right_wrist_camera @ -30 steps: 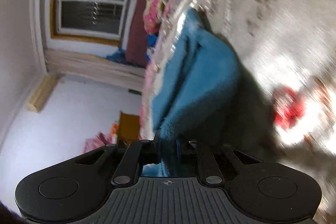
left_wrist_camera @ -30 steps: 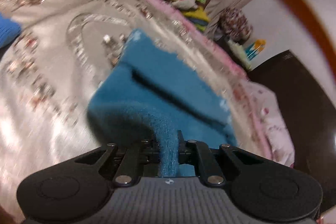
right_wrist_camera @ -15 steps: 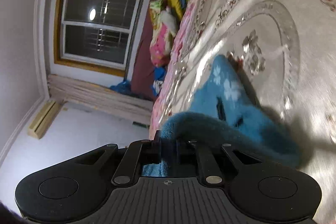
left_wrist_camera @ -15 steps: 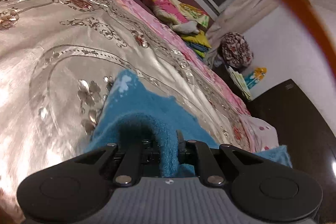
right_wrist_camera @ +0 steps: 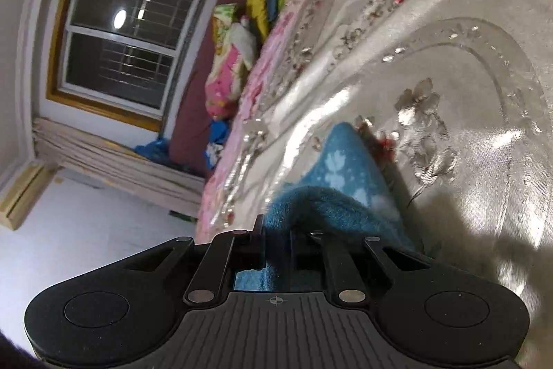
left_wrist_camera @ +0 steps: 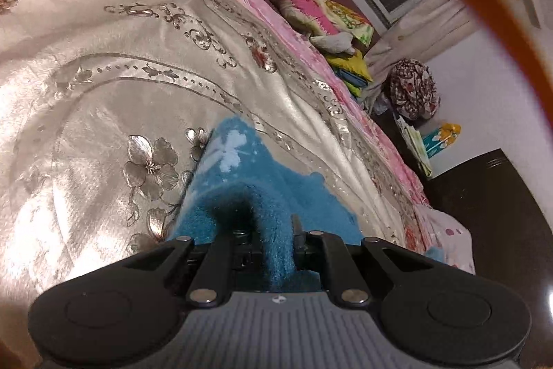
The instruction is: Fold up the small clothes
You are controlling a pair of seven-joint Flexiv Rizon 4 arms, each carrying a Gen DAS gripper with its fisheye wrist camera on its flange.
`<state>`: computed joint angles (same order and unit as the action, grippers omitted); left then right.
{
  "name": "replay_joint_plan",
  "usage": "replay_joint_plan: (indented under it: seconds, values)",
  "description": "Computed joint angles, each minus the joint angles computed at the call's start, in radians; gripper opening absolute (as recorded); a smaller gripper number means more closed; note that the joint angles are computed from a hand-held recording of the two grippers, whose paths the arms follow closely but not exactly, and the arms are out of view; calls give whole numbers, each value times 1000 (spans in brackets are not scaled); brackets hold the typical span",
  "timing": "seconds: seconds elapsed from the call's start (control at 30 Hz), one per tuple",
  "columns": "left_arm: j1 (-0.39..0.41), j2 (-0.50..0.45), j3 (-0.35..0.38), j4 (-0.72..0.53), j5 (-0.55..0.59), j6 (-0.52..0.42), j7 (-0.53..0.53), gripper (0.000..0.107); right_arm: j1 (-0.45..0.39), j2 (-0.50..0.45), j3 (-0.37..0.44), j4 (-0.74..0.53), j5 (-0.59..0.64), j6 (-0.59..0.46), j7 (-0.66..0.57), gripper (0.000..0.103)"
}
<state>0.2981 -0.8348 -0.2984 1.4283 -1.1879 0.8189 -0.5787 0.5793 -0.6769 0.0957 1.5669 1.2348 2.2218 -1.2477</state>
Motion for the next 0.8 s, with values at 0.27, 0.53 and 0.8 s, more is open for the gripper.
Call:
replay_joint_plan:
  seconds: [0.27,0.53,0.8]
  values:
    - [3,-13,2,-25,7,-28,-88,20,-24,-21,-1,-40,64,-41,-44,16]
    - [19,-18,-18,-40,-35,-51,-155,27,-47,-40,49,63,-166,60,251,28]
    - [-15,11,-13,-13,-103,129,4,30,37,-6,-63,89,-153,65,210,45]
